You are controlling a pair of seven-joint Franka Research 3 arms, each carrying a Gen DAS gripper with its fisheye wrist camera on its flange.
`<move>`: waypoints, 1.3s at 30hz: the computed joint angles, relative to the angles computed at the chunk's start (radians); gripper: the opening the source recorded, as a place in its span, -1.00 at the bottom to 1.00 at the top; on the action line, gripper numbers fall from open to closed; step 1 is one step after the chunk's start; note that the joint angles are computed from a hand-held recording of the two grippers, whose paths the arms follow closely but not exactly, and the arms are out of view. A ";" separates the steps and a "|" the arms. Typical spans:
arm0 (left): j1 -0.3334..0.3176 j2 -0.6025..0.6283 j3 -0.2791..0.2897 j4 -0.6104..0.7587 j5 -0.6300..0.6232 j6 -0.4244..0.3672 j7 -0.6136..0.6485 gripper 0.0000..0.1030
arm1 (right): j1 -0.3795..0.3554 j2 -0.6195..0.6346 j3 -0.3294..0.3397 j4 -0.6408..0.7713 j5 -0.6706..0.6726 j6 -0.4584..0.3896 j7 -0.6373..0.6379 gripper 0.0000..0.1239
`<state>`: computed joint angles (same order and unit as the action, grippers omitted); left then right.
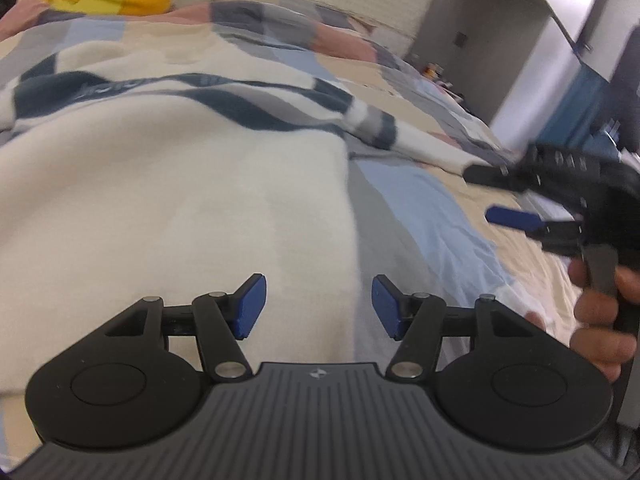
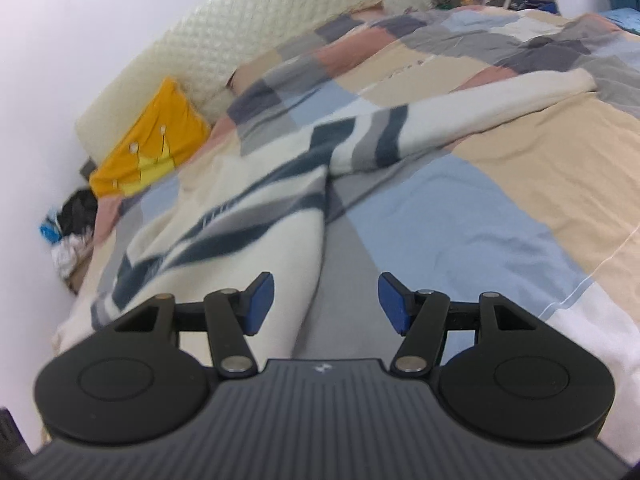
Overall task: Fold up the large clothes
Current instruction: 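Move the left gripper to the sweater hem and close on it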
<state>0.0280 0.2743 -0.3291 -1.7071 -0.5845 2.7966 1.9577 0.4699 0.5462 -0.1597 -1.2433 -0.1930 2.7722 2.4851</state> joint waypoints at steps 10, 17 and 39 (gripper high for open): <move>-0.136 0.077 0.103 0.041 0.410 -0.019 -0.183 0.25 | 0.018 0.007 -0.034 -0.020 -0.057 0.005 0.097 -0.01; -0.190 0.114 0.166 0.069 0.711 -0.036 -0.352 0.01 | 0.011 0.006 -0.026 -0.026 -0.044 0.005 0.091 -0.01; 0.182 0.156 -0.063 0.166 -0.003 -0.027 -0.436 -0.68 | -0.179 0.026 0.277 -0.038 0.327 0.108 -0.329 -0.01</move>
<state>0.2104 0.4299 -0.3918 -1.5408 -0.5873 2.7692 1.5222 0.2912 0.5718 0.1172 -1.2809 0.1344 2.8803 2.1558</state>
